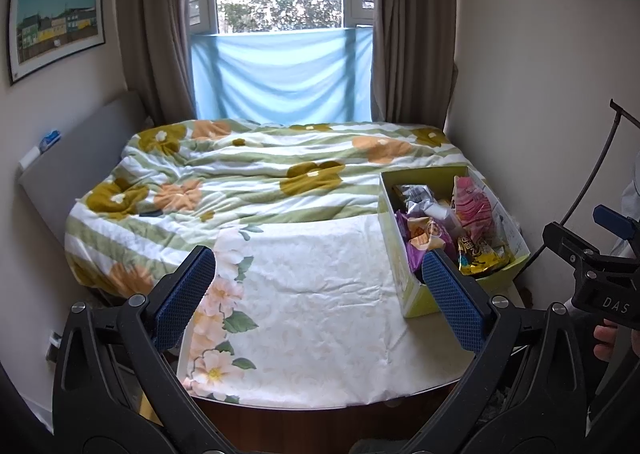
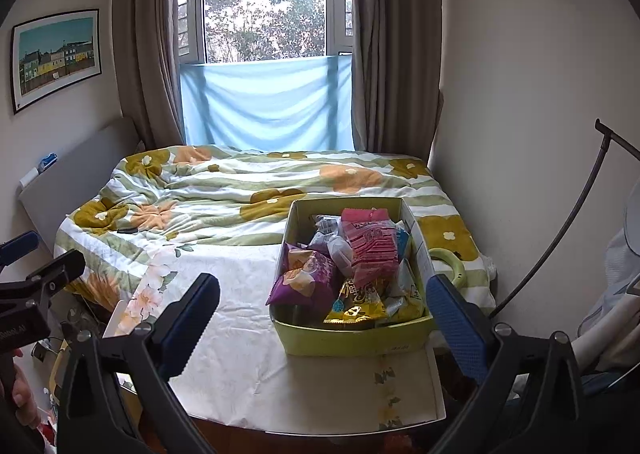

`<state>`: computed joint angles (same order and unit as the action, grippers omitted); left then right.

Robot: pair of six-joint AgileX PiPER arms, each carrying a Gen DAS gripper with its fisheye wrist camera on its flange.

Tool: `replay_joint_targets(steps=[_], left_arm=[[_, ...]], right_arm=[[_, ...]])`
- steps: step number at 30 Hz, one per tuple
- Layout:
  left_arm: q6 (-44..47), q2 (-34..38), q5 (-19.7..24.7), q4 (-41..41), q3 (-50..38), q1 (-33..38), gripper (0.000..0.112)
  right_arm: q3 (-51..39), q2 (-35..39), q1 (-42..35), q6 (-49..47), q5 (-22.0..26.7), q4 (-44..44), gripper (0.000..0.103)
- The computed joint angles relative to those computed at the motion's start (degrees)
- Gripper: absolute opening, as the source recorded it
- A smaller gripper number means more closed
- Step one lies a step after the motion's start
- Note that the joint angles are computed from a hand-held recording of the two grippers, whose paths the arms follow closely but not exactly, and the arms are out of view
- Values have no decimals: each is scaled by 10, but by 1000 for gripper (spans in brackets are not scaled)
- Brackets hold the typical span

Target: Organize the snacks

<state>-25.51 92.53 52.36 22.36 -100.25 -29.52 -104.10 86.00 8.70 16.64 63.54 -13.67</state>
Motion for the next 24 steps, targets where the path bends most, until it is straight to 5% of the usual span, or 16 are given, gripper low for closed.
replay_joint_targets(steps=[24], left_arm=[[43, 38, 1, -26, -33, 26, 103]], right_arm=[[-24, 34, 2, 15, 14, -2, 102]])
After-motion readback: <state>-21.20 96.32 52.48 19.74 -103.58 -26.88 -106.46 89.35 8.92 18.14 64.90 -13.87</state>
